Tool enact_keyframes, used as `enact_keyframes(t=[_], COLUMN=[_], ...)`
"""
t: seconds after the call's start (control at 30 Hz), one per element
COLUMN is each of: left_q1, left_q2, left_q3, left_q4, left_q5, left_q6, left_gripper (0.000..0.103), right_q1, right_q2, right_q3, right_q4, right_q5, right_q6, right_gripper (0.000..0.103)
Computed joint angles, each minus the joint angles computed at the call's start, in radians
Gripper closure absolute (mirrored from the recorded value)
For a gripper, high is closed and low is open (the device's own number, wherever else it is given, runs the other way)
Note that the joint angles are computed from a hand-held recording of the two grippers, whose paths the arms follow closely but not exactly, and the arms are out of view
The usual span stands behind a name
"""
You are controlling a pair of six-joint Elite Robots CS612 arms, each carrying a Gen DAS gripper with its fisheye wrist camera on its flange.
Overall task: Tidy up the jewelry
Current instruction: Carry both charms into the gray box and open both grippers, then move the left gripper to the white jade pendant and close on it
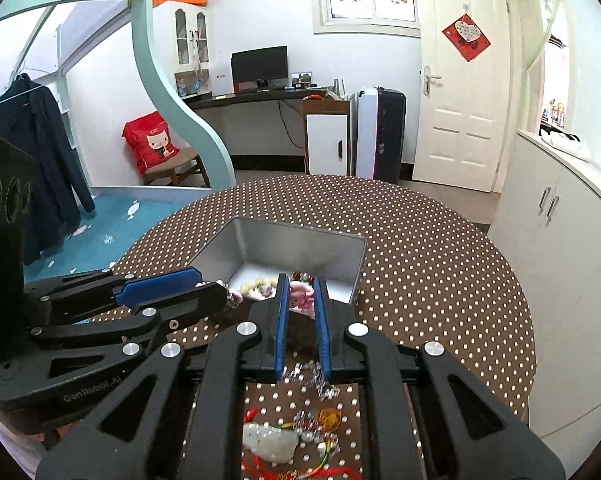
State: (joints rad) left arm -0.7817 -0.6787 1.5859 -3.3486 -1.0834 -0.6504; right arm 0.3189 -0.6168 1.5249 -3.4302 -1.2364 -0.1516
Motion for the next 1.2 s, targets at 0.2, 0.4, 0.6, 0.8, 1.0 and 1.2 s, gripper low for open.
enact_keyframes(t=[0.2,0.4,0.6,0.8,1.0,1.2], left_q1=[0.018,0.028,0.033,0.035,0.029,0.009], left_q2=[0.008,0.024,0.033,0.034,0.034,0.026], left_q3=[-0.030,-0.067,-0.078,-0.071,-0.067,-0.052], left_q4=[0.038,0.115,0.139,0.148,0.155,0.169], left_q5=[0.008,0.030,0.043,0.032,0.042,0.069], left_q6=[0.006,-0.010,-0.018,-0.023,-0.015,-0.019], left_gripper=[0.077,0.075,0.058,0.058,0.058,0.047], right_q1=[0.002,0.002,-0.002,-0.006,-0.012,-0.015], right_q2=[0.015,0.033,0.035,0.030,0.023,0.014], right_q3=[-0.035,-0.068,-0.075,-0.065,-0.058,-0.030], right_q4=[0.040,0.076,0.106,0.100,0.099,0.057], right_q5=[0.006,0.016,-0.009,-0.003,0.005,-0.036], right_q6=[-0.003,0.007,0.030,0.034,0.033,0.043], right_gripper=[0.092,0.088,0.085,0.085,0.084,0.056])
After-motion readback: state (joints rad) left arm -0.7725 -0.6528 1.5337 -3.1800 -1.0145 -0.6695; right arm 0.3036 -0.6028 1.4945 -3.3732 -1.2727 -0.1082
